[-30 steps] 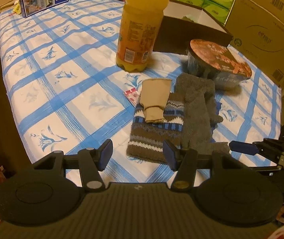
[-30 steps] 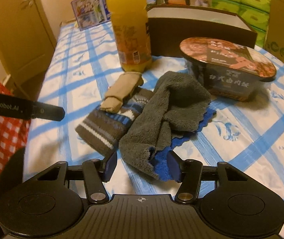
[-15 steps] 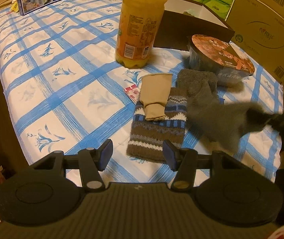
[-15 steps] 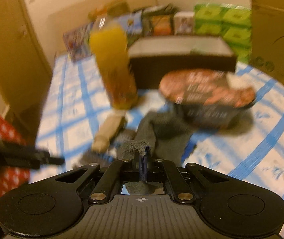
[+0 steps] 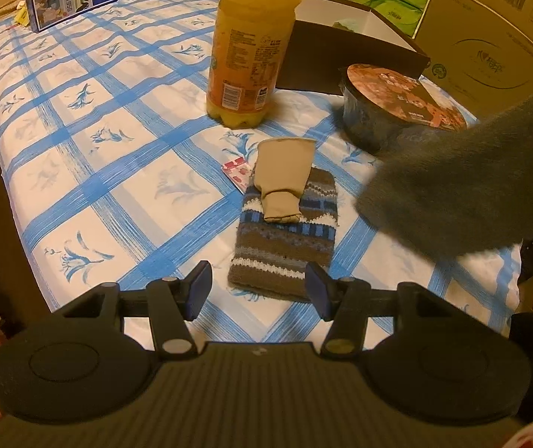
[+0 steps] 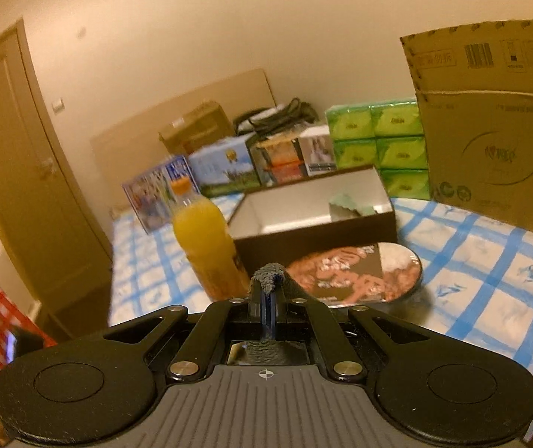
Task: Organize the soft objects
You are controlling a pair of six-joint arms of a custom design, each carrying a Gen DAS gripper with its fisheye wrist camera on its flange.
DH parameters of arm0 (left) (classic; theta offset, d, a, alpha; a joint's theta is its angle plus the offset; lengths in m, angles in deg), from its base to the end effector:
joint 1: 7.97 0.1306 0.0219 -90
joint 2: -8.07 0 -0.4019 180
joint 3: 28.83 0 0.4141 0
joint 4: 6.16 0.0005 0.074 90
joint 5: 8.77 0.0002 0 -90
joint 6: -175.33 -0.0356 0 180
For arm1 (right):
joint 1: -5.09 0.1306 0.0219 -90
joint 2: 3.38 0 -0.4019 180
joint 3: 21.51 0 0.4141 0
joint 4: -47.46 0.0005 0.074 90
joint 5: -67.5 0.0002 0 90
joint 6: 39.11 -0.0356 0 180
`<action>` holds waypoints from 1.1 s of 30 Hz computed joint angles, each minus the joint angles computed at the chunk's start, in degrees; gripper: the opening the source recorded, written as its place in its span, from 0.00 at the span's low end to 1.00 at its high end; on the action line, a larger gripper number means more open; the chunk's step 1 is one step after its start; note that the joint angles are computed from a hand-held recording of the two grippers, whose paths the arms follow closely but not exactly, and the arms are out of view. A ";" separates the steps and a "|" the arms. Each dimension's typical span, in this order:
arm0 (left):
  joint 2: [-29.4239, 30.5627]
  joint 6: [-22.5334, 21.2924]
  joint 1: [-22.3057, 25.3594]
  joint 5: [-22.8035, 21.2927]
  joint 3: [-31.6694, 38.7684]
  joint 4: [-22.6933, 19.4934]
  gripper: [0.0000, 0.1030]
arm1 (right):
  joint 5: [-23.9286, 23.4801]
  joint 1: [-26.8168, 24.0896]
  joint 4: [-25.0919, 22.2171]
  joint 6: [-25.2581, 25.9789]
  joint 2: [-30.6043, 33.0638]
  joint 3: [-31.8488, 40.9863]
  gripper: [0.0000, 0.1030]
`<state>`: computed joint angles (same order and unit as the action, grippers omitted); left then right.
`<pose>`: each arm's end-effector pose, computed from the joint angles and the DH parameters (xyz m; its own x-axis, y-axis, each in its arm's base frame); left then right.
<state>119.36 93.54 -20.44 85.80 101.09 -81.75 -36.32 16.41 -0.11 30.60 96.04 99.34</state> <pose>0.6044 -0.1371 0.5455 -0.8469 0.0415 -0.5301 0.1381 0.9799 -0.1440 0.5579 0.1198 0.6304 -0.5442 0.2345 -0.8055 -0.2262 0.8836 0.4100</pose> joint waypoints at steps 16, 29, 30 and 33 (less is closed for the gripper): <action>1.20 0.12 0.49 -0.06 0.46 -1.65 0.50 | 7.82 3.00 -19.36 0.58 14.04 5.95 0.02; 3.90 -0.66 1.08 -0.64 2.24 -1.55 0.50 | 14.98 1.42 -11.41 -2.37 12.36 -0.81 0.73; 4.13 -0.84 1.11 -0.69 2.39 -1.38 0.50 | 13.74 1.08 -11.94 -3.58 12.78 -0.59 0.73; 4.99 -1.18 1.23 -0.04 3.12 -0.98 0.50 | 11.19 0.56 -11.46 -6.61 13.25 -1.29 0.73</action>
